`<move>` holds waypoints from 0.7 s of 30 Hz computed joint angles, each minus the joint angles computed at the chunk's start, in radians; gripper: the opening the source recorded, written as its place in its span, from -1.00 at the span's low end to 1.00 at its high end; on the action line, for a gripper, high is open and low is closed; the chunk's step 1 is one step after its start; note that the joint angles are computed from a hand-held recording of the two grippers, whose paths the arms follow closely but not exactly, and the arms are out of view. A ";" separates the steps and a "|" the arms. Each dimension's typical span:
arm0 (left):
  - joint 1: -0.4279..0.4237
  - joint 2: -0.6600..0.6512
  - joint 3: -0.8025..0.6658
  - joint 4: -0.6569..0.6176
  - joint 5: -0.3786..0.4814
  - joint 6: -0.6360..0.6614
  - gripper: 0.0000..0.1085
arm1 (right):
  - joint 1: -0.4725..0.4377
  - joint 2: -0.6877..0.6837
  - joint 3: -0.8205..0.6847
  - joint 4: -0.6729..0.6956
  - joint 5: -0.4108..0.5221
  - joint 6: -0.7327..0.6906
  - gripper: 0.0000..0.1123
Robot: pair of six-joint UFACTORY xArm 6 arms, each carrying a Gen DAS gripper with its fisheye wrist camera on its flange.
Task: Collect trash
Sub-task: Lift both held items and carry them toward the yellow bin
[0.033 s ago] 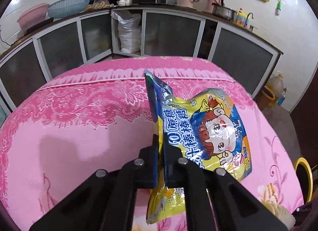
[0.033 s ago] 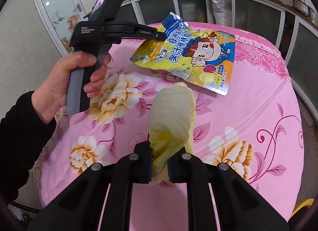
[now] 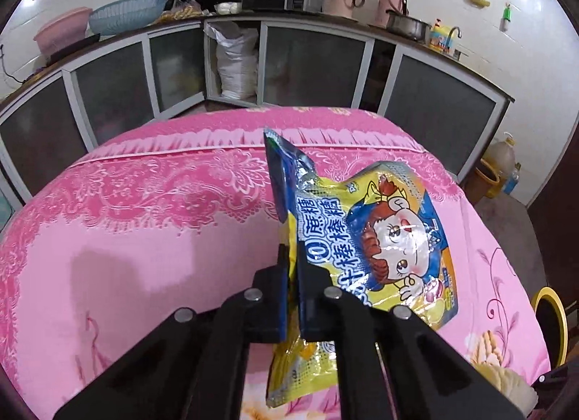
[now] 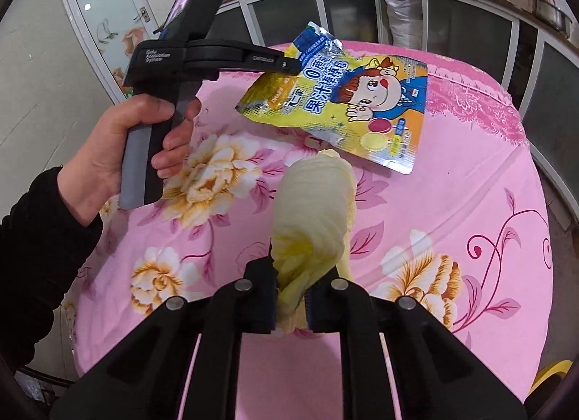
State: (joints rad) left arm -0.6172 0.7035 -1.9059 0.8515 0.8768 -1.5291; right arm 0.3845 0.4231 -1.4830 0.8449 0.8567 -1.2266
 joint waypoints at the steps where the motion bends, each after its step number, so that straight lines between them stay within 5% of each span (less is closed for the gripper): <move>1: -0.004 -0.020 0.026 0.009 -0.006 -0.019 -0.94 | -0.001 -0.015 0.015 0.005 -0.002 -0.007 -0.80; 21: -0.193 -0.257 0.307 0.132 0.112 -0.293 -0.94 | -0.113 -0.220 0.240 0.057 -0.001 -0.089 -0.79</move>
State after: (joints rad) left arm -0.8097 0.4463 -1.5989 0.9835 0.9885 -1.8217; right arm 0.2713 0.2027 -1.2432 0.9019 0.8558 -1.3156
